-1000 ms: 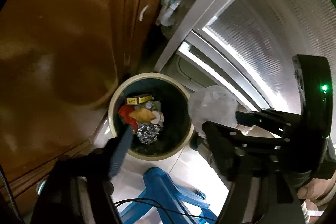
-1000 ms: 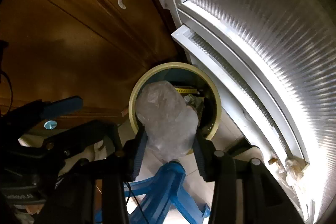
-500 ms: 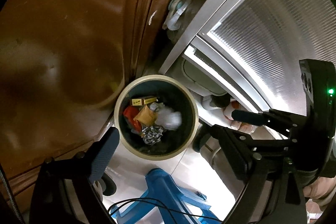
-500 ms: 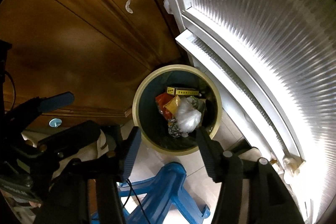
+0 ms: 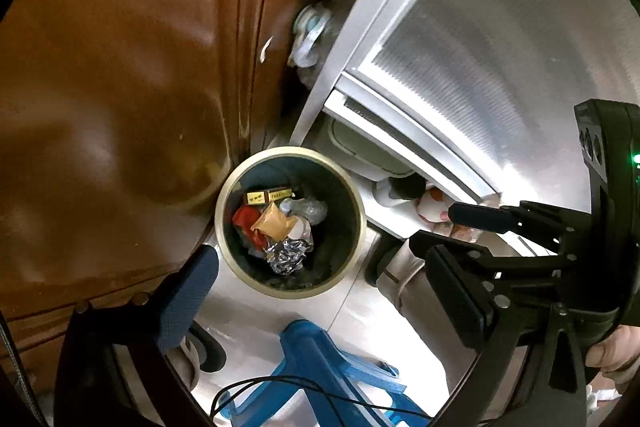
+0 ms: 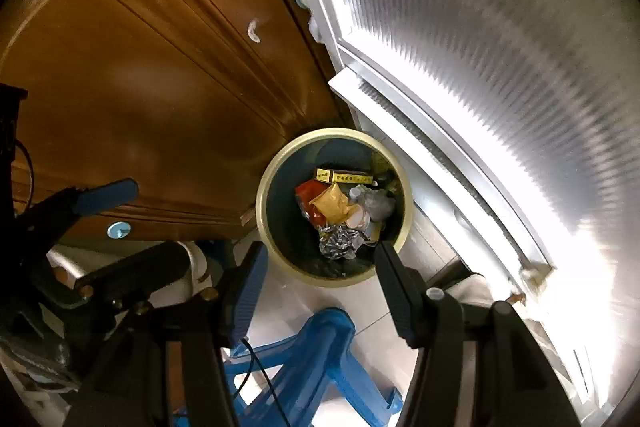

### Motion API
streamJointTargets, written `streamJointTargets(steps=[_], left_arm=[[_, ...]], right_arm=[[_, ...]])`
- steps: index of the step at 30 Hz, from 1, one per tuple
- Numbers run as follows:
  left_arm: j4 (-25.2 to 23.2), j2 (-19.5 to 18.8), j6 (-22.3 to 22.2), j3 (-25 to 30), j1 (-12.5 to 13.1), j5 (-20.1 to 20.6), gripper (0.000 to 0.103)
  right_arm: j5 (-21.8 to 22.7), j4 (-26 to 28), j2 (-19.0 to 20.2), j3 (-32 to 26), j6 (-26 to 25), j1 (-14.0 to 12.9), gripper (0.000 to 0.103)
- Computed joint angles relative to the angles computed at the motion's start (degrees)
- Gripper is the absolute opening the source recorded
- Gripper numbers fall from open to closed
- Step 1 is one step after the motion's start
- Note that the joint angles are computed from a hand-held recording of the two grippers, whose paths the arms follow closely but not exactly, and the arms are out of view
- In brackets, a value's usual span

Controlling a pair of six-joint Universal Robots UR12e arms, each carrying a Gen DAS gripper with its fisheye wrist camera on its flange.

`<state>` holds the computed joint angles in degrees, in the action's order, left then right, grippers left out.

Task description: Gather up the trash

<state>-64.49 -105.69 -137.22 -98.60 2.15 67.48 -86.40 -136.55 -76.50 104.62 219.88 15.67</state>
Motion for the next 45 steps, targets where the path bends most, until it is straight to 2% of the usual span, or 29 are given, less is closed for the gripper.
streamJointTargets(steps=[8,13,20,26,36,39,45], left_arm=[[-1.0,3.8,1.3,-1.0,1.4,-2.9,0.102],[0.0,7.2,2.2,-2.4,2.8,-5.9,0.102],[-2.0,10.3,2.2,-1.6,3.8,-8.6,0.102],[0.6,13.2,1.1,-0.3,4.3,-11.8,0.102],[7.8,17.2,-3.6,2.5,4.5,-14.0,0.102],[8.2,18.2,-4.7,3.6,4.5,-15.0,0.102],[10.9,20.1,-5.7,4.4,4.8,-15.2,0.102]], right_arm=[[-5.0,2.1,-2.8,-0.9,0.3,1.8,0.061],[-8.3,0.9,-5.6,-0.5,2.2,2.8,0.061],[-13.4,1.7,-8.5,-1.6,4.0,4.6,0.062],[-20.6,2.2,-10.5,-3.4,4.0,6.6,0.062],[-27.9,5.6,-12.7,-9.0,5.7,8.3,0.062],[-31.8,7.8,-12.8,-11.7,6.4,9.7,0.062],[-43.3,11.3,-12.0,-16.0,6.9,13.1,0.064]])
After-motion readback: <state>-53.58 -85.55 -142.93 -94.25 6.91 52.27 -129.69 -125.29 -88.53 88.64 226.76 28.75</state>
